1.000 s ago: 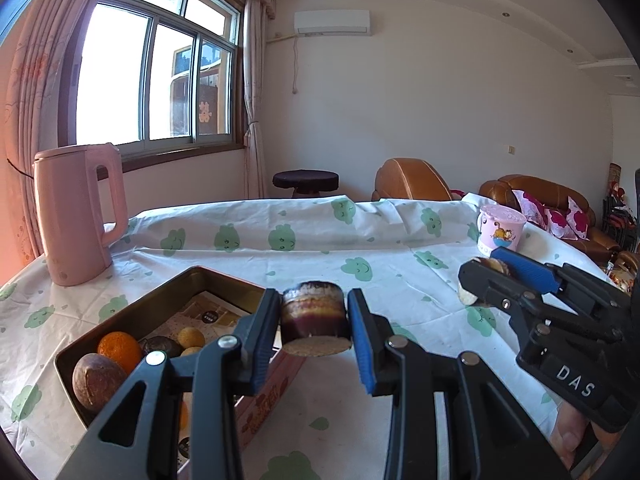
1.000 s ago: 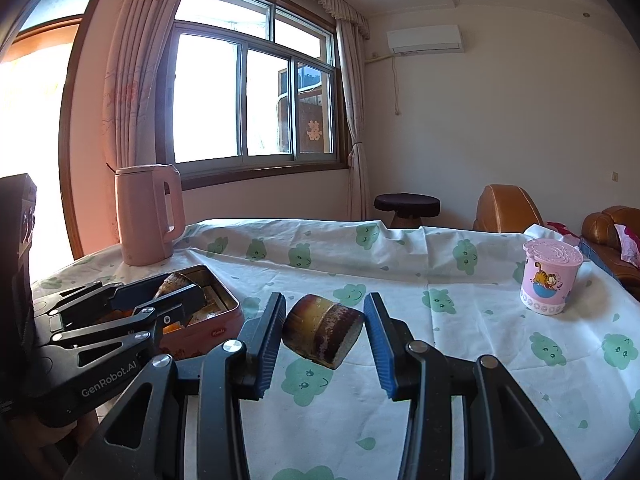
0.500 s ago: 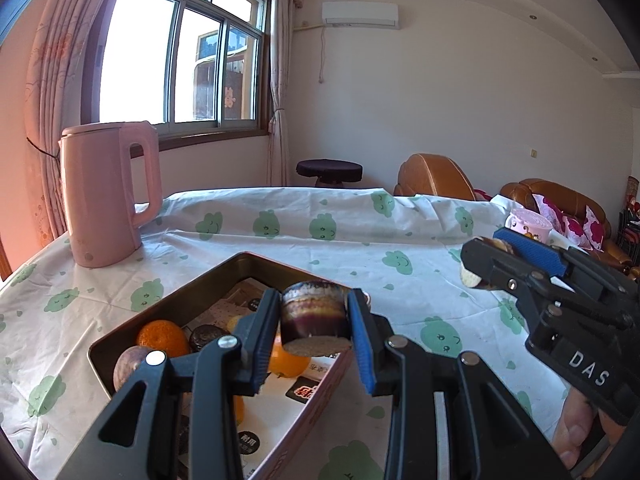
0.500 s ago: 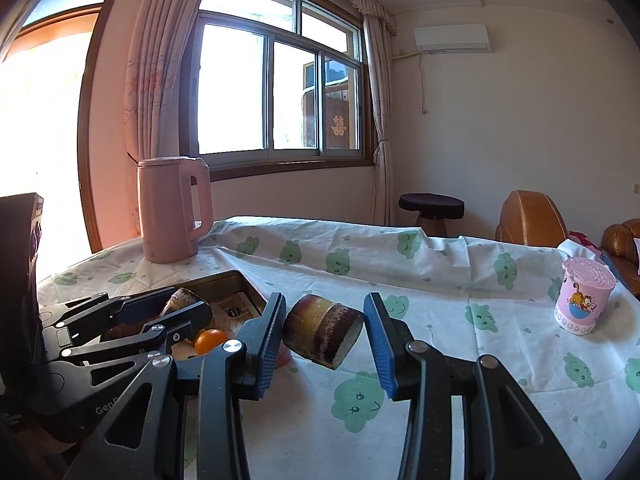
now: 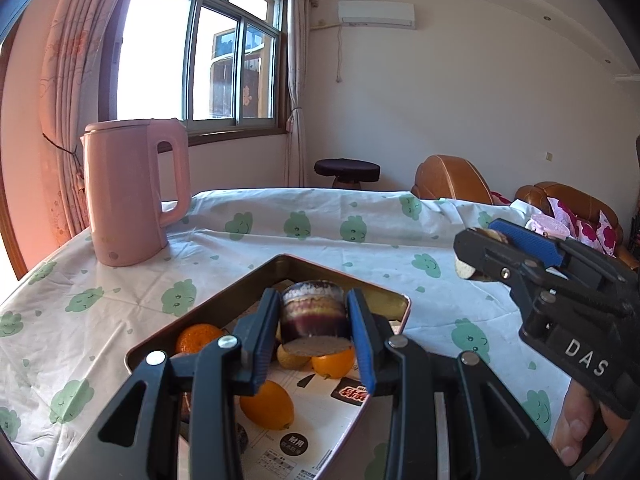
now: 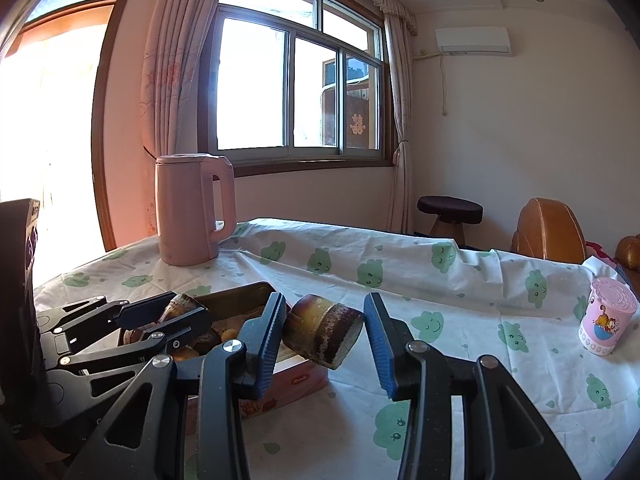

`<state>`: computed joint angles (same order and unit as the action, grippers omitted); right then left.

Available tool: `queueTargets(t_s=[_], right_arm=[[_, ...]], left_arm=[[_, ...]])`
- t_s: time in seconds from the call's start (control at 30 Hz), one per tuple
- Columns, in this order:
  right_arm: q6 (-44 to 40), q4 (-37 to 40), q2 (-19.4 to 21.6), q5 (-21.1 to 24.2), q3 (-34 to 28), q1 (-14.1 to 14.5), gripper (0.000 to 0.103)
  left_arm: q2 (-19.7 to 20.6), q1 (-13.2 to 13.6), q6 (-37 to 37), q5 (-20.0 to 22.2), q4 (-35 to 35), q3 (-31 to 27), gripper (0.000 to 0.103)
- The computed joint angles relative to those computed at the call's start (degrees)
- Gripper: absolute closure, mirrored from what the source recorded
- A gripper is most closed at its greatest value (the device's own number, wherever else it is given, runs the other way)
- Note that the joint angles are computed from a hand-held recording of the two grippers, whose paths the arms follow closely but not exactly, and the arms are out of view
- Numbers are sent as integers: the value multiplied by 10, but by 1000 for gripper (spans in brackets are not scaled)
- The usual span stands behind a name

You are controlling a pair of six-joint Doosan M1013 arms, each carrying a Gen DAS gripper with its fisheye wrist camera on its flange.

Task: Organize fruits
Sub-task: 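Carry both held cakes over the tin and lower them toward its floor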

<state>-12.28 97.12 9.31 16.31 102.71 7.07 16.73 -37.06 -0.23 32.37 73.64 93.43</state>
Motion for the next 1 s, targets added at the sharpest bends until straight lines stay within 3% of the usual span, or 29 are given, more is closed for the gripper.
queueTargets(t_s=[0.47, 1.0], right_arm=[[93, -91, 22, 6, -29, 17, 60], [301, -291, 58, -1, -70, 36, 60]], left_arm=[[1, 17, 53, -4, -65, -2, 66], [4, 30, 101, -10, -124, -5, 66]])
